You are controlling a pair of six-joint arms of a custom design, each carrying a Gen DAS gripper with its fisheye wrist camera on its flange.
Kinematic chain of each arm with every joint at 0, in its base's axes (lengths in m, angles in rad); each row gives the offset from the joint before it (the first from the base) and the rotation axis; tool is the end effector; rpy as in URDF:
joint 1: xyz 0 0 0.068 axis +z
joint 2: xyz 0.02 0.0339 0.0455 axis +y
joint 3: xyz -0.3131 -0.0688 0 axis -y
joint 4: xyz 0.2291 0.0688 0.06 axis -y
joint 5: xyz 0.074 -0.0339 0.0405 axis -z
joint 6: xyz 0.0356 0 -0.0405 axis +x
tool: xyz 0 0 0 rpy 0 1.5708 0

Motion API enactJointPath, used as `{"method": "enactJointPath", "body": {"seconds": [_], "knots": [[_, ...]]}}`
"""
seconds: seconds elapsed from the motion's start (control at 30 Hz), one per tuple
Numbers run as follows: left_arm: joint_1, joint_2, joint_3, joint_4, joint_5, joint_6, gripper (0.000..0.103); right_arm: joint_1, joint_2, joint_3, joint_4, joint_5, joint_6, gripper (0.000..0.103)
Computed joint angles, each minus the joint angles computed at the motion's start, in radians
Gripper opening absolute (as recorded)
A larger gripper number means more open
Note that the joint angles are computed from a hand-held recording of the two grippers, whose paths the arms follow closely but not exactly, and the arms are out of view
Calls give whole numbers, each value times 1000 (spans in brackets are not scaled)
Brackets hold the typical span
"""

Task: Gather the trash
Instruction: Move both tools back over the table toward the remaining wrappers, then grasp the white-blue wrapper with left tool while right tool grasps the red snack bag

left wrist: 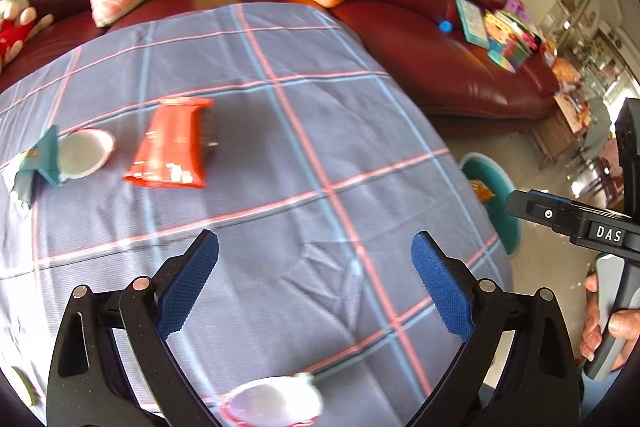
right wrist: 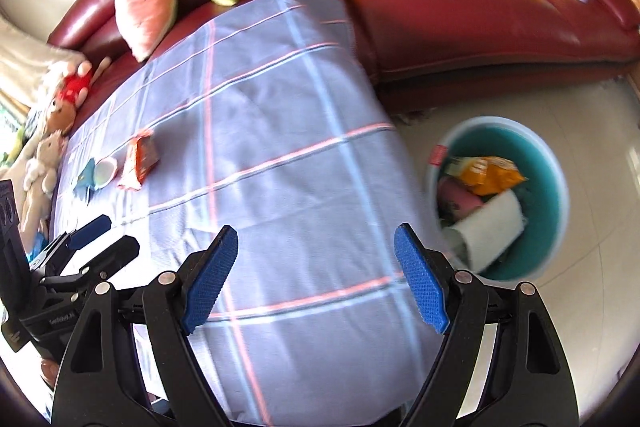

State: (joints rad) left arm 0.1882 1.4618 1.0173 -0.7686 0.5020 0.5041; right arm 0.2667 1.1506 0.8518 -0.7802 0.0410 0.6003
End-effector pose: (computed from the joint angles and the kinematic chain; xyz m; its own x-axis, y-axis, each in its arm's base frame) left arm 0.2541 0.0310 0.2818 -0.8050 0.2777 -0.5243 0.4458 0.8663 -0.2255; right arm 0.1746 0.0462 0.2927 -0.8399 0.3556 -0.4101 0.2785 0.9308 0.2369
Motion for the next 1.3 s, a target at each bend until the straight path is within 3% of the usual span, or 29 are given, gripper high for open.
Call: {"method": "enactJointPath", "body": {"seconds": [0.2, 0.4, 0.8, 0.9, 1.13, 1.2, 1.3], "knots": [[201, 108, 69, 6, -1, 154, 97, 188, 188, 127, 28, 56, 72, 77], [366, 263, 197, 48, -28, 247, 97, 301, 428, 332, 28, 70, 15, 77], [463, 593, 568, 64, -100, 221, 97, 308, 896, 815, -25, -81, -61, 77], [451, 641, 635, 44, -105, 237, 97, 295, 960, 882, -35, -97, -68, 77], [399, 695, 658, 113, -160, 220, 97, 271, 1049, 956, -39, -130, -71, 77], [392, 698, 650, 137, -159, 213, 93, 265, 1065, 963, -34, -136, -73, 77], [378, 703, 638, 155, -175, 215, 76, 258, 1077, 957, -17, -143, -76, 77]]}}
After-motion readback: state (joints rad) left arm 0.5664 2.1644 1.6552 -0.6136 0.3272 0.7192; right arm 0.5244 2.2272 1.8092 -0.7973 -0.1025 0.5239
